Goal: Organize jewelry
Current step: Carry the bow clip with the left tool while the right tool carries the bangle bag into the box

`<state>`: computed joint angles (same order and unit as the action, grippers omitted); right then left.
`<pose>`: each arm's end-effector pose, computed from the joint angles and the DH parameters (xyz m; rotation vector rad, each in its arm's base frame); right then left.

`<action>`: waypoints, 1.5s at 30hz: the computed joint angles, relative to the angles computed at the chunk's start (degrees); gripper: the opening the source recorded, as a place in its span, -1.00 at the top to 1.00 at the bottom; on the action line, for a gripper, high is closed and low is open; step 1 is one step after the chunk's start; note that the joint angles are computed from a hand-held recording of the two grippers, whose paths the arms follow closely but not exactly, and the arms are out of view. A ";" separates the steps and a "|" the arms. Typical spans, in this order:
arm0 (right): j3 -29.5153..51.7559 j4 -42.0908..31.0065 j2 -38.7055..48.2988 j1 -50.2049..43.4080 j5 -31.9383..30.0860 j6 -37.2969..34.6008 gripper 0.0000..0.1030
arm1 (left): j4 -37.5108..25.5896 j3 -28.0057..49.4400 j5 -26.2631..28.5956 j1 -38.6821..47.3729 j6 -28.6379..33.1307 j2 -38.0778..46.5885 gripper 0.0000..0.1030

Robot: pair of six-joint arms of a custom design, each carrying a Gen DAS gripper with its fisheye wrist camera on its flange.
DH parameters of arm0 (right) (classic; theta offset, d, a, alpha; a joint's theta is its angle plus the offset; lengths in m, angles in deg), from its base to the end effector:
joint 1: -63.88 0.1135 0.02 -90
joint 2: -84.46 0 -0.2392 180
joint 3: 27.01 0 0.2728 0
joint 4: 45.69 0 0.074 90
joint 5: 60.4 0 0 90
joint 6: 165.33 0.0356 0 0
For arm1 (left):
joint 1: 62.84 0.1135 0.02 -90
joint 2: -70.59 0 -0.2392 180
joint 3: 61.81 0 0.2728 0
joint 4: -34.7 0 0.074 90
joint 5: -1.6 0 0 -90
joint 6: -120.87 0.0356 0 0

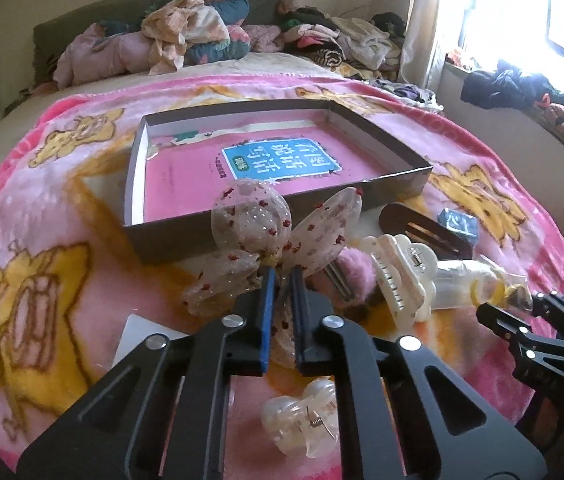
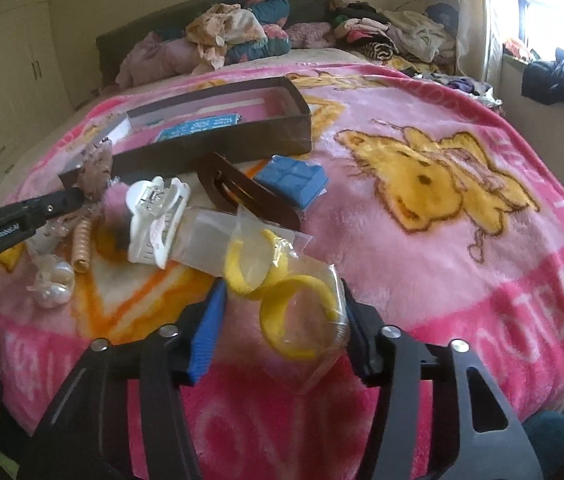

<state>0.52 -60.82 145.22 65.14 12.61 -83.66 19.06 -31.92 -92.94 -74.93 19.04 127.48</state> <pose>0.2029 0.0149 0.0920 -0.3342 2.3642 0.2995 0.2088 -0.0418 0.1158 -0.0350 2.3149 -0.1206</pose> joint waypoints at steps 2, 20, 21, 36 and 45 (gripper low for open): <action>-0.20 -1.24 -1.68 -1.41 -2.20 0.24 0.18 | -1.04 -0.50 0.98 0.57 -0.19 -1.96 0.98; 9.30 -3.43 0.30 -0.21 -9.92 1.86 0.21 | -6.22 2.25 4.76 6.76 0.91 -9.72 0.99; 10.31 -2.65 1.52 0.60 -9.98 2.24 0.21 | -5.93 2.65 4.79 7.18 1.14 -9.13 0.99; 30.18 1.09 25.33 7.19 -6.91 3.78 0.21 | 3.25 14.72 3.56 9.30 1.57 13.94 0.99; 45.96 -3.37 41.36 9.85 -3.47 1.30 0.21 | 4.05 21.28 2.71 9.83 1.18 24.37 0.99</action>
